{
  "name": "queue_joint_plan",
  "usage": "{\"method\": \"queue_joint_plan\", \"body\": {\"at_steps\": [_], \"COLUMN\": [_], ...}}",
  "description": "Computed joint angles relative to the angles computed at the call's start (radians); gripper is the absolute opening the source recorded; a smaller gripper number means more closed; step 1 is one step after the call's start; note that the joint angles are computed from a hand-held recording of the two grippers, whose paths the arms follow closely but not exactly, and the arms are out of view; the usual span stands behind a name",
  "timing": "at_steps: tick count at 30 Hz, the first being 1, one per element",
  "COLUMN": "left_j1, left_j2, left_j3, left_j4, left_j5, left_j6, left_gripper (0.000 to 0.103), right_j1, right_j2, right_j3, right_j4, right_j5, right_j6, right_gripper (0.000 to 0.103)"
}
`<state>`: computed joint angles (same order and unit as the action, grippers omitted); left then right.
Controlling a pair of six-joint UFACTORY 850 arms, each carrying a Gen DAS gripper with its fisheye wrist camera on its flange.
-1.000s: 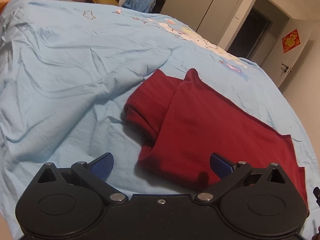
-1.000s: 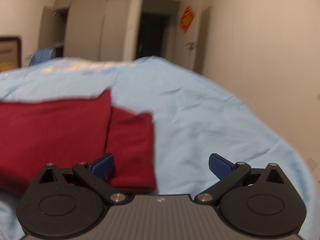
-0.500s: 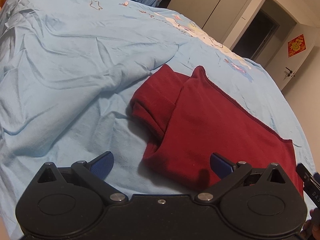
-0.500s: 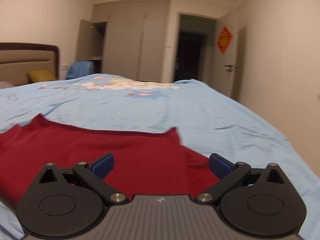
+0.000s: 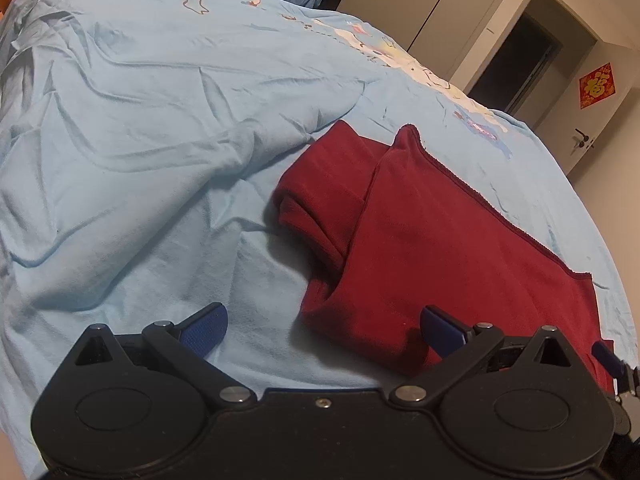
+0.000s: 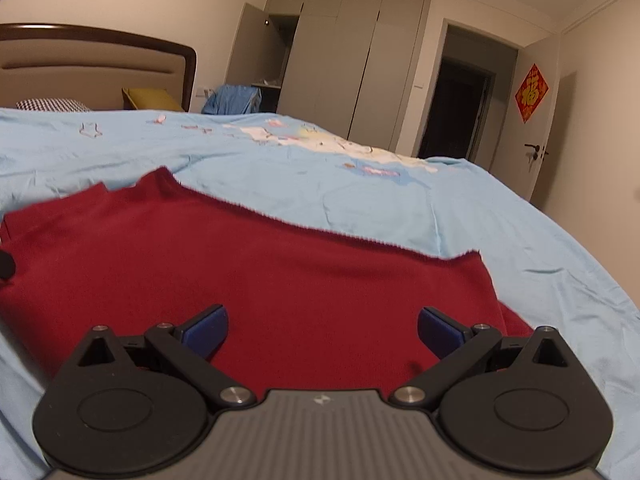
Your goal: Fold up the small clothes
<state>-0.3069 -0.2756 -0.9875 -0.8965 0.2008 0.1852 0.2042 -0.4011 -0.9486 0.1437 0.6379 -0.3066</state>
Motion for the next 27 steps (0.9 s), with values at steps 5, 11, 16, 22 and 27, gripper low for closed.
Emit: {"method": "queue_joint_plan", "body": {"at_steps": [5,11,16,22,27], "left_j1": [-0.005,-0.010,-0.013,-0.010,-0.008], "left_j2": [-0.007,-0.012,-0.013,-0.014,-0.018], "left_j3": [-0.009,-0.022,-0.030,-0.036,-0.042], "left_j4": [0.028,0.028,-0.038,0.099,0.215], "left_j5": [-0.003,-0.014,-0.027,-0.044,-0.049], "left_j6": [-0.038,-0.052,0.010,-0.119,-0.241], "left_gripper": [0.102,0.102,0.102,0.102,0.102], "right_j1": [-0.006,-0.029,-0.041,-0.044,-0.045], "right_j2": [-0.012,-0.019,-0.021,-0.021,-0.021], "right_j3": [0.022,0.049,0.061,0.064,0.064], "right_j4": [-0.017,-0.097,-0.131,-0.144,-0.145], "right_j5": [0.015,0.074,0.101,0.106,0.107], "right_j6": [0.042,0.158,0.197,0.213,0.214], "right_gripper": [0.103,0.103,0.103,0.103,0.103]}}
